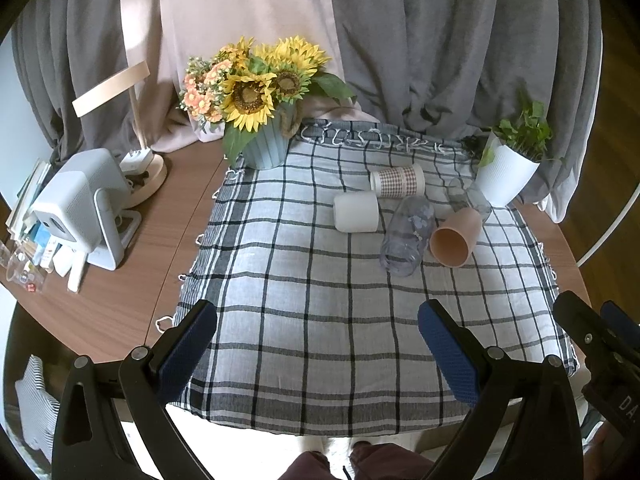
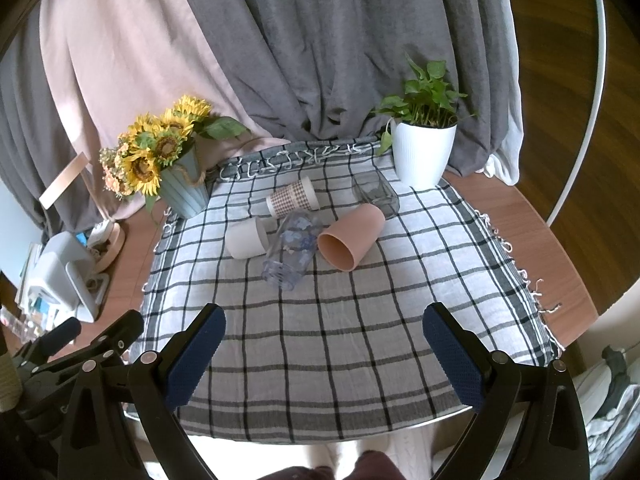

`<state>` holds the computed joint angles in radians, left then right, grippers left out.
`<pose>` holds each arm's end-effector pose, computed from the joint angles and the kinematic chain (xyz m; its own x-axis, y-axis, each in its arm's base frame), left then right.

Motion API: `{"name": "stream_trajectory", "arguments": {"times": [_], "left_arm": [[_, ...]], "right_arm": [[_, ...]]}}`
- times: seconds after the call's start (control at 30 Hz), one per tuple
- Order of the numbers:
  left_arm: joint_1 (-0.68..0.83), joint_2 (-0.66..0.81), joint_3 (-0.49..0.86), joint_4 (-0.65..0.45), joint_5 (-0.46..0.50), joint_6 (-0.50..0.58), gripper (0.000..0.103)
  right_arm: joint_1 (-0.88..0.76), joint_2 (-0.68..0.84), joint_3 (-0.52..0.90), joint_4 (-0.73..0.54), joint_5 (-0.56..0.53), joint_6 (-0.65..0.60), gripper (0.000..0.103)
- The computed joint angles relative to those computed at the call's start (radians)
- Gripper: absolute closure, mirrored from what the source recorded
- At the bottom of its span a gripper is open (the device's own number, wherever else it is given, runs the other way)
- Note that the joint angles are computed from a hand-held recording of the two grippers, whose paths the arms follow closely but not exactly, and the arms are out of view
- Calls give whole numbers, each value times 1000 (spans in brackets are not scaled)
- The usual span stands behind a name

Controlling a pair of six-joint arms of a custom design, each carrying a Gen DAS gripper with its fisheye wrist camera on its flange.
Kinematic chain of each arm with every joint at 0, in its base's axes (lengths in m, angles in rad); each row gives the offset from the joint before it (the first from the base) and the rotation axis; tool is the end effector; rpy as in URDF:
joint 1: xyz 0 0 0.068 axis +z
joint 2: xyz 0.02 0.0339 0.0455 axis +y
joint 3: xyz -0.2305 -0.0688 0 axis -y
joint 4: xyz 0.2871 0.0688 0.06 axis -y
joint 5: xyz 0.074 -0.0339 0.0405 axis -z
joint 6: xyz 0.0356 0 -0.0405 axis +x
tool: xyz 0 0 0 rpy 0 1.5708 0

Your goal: Flip cup upside down

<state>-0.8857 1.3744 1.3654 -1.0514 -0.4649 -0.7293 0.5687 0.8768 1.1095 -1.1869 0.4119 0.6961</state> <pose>0.2113 -0.2333 0.3046 -0.7806 0.0139 -0.6249 0.0449 0.9984 -0.0338 0.1760 0.0956 0.3283 -0.7189 0.2379 -0.6532 0.2118 0.9699 0.1202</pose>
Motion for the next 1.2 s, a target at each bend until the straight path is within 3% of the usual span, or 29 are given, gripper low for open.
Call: {"name": "stream_trajectory", "arguments": {"times": [1.2], "left_arm": [[11,21,24,-4,13,4,0]], "right_arm": [[1,21,6,7,0,-1,3]]}}
